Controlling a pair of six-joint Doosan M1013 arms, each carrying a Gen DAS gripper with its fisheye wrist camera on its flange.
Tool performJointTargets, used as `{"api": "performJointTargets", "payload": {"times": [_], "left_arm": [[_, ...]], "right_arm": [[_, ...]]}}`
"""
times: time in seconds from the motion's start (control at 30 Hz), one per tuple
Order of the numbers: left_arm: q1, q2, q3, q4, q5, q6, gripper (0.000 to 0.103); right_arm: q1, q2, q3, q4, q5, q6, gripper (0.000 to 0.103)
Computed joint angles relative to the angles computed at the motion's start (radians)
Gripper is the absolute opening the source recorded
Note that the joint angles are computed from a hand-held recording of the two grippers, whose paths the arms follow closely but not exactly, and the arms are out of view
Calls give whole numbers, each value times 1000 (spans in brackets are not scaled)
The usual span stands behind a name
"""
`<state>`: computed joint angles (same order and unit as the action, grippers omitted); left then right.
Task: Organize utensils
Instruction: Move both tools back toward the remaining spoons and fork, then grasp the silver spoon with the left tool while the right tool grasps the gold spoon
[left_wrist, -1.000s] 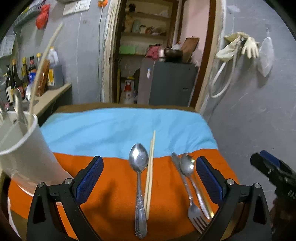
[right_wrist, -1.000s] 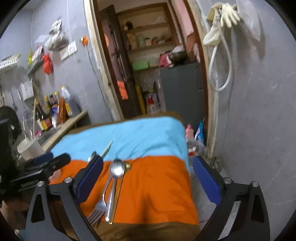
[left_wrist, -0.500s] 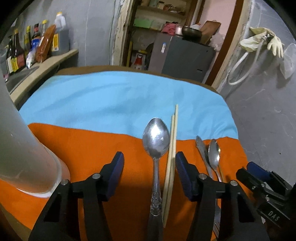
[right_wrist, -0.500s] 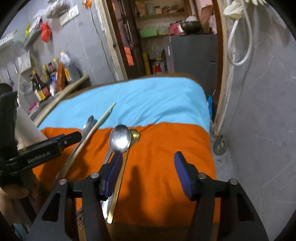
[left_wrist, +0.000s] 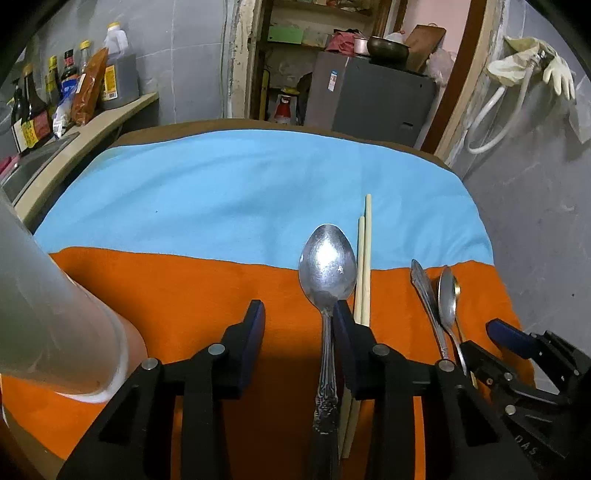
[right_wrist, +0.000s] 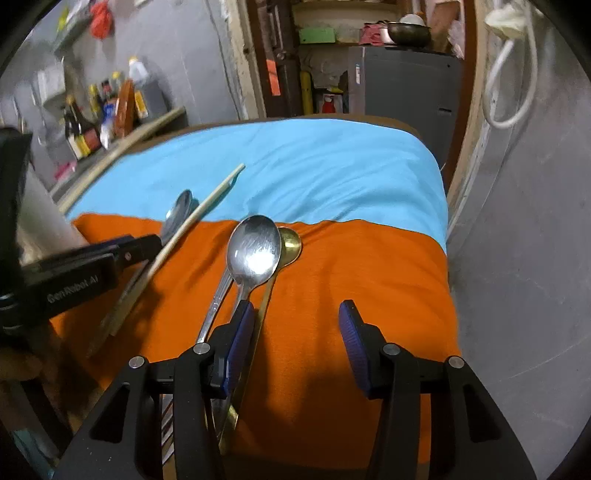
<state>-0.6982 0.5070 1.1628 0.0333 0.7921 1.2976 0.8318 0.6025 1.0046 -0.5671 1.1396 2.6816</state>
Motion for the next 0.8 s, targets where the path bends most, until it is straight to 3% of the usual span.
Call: {"api": "performJointTargets", "payload": {"times": [0.3,0.4,0.6,0.8], "left_arm": [[-17,37,-52,33,45,82,33],[-17,55,-77,14,52,126,33],[-11,84,-118,-12,62,169,33],[9,72,-97,-83,29,176,33]], "right_arm": [[8,36,-61,-40,115,-31,43],[9,32,-54,-61,141,16,33],[-7,3,-8,-32,57,23,37],[-21,16,-28,-15,38,-66,38]]}}
